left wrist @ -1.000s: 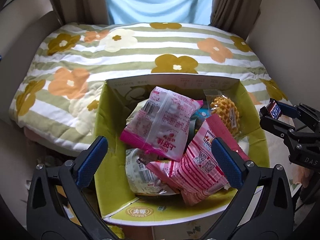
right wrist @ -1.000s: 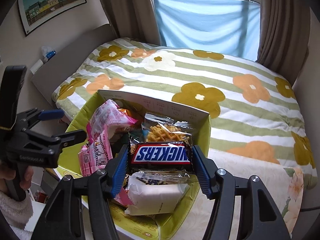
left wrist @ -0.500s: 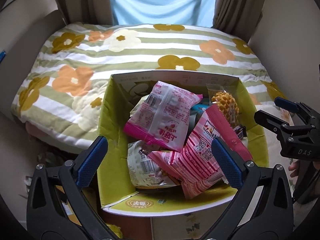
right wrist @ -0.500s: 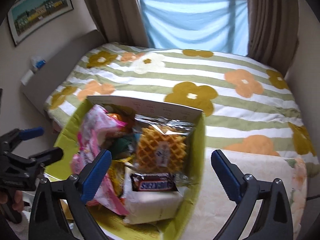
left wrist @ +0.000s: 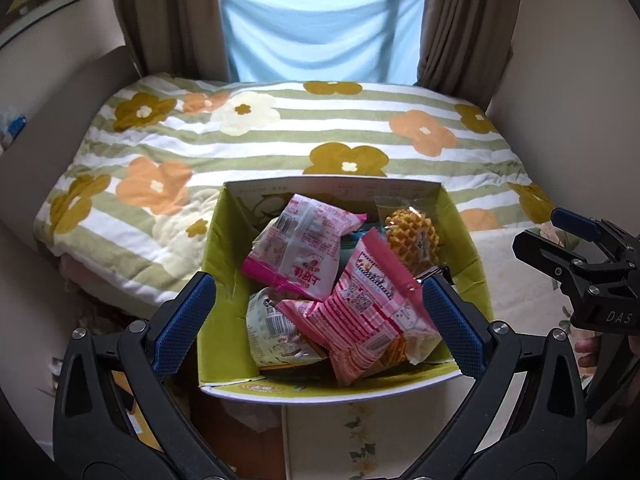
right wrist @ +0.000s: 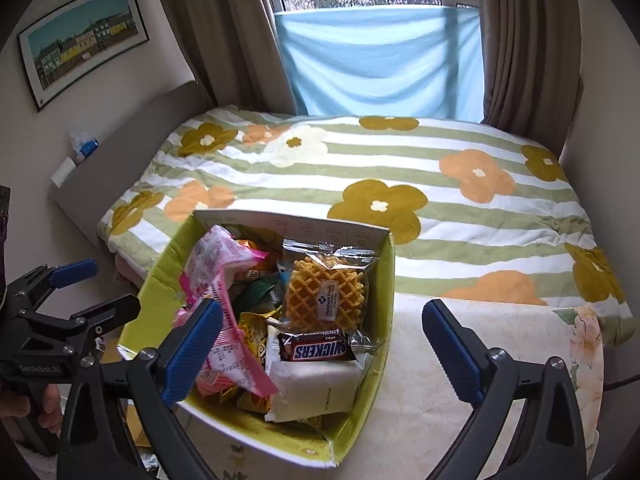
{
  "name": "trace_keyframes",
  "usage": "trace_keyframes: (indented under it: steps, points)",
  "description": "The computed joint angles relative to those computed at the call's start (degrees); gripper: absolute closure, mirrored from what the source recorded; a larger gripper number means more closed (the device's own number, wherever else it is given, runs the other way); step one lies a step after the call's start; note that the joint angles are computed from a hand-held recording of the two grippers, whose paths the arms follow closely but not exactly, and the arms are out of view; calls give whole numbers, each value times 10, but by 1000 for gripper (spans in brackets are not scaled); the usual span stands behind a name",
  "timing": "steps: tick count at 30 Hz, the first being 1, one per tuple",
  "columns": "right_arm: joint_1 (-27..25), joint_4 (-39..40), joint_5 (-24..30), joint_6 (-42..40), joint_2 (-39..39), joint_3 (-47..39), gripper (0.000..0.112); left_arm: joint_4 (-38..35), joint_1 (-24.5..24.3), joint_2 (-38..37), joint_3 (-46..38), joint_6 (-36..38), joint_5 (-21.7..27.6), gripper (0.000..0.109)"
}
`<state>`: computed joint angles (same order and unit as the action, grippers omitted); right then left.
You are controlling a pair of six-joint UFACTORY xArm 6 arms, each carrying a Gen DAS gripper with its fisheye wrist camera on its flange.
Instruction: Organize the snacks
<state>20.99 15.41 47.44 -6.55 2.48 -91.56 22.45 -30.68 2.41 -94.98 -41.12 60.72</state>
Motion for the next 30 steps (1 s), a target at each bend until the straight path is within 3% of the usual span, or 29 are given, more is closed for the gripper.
trace_keyframes:
  steps: [10,21,30]
  points:
    - [-54,-73,-62,3,-239,173,13,167,-168,-32,-39,-171,62,6]
    - [-150,-58,6,-8,-445,308,13,359,-374,-24,-53,-330,188,6]
    - [-188,-34,22,-35,-512,355,13,383,-437,1,-73,-356,250,6]
